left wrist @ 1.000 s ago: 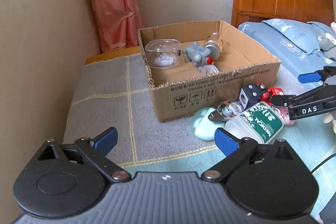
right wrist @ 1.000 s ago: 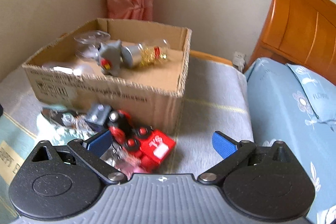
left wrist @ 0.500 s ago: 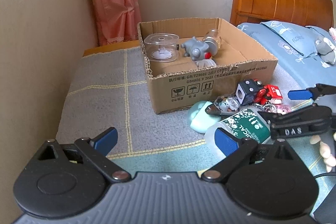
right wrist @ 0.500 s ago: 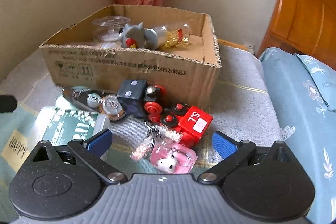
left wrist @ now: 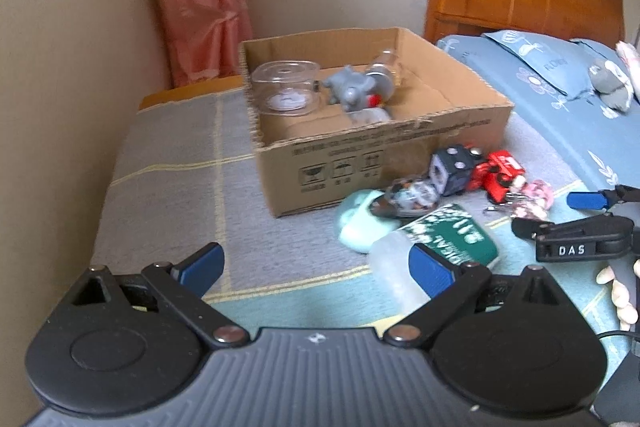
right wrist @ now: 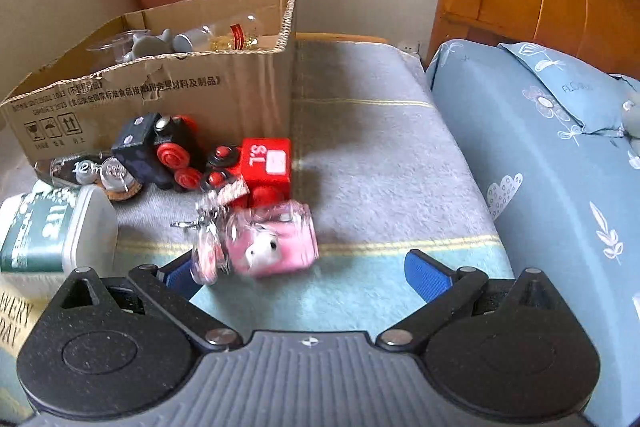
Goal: Organize rigid objects
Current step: 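Move both tools back toward the white MEDICAL bottle and pink bottle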
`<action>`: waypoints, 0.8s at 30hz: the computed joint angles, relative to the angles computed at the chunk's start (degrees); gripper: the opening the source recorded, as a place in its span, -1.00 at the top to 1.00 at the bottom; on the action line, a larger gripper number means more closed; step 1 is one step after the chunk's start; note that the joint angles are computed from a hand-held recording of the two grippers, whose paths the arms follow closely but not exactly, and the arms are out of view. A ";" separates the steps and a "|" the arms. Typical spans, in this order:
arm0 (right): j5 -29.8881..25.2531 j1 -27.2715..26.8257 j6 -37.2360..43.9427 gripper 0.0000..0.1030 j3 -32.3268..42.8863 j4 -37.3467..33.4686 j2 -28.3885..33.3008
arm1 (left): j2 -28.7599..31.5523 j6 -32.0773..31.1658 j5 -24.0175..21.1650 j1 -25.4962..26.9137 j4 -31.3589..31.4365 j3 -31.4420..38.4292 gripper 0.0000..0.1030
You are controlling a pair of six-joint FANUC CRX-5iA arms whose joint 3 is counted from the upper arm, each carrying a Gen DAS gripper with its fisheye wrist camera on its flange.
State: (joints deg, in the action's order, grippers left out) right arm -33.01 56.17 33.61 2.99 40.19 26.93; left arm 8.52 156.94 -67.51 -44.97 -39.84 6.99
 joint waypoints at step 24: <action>10.54 -2.38 2.96 -1.00 -7.79 2.71 -3.94 | 11.27 -7.43 2.37 3.30 7.12 10.23 -0.97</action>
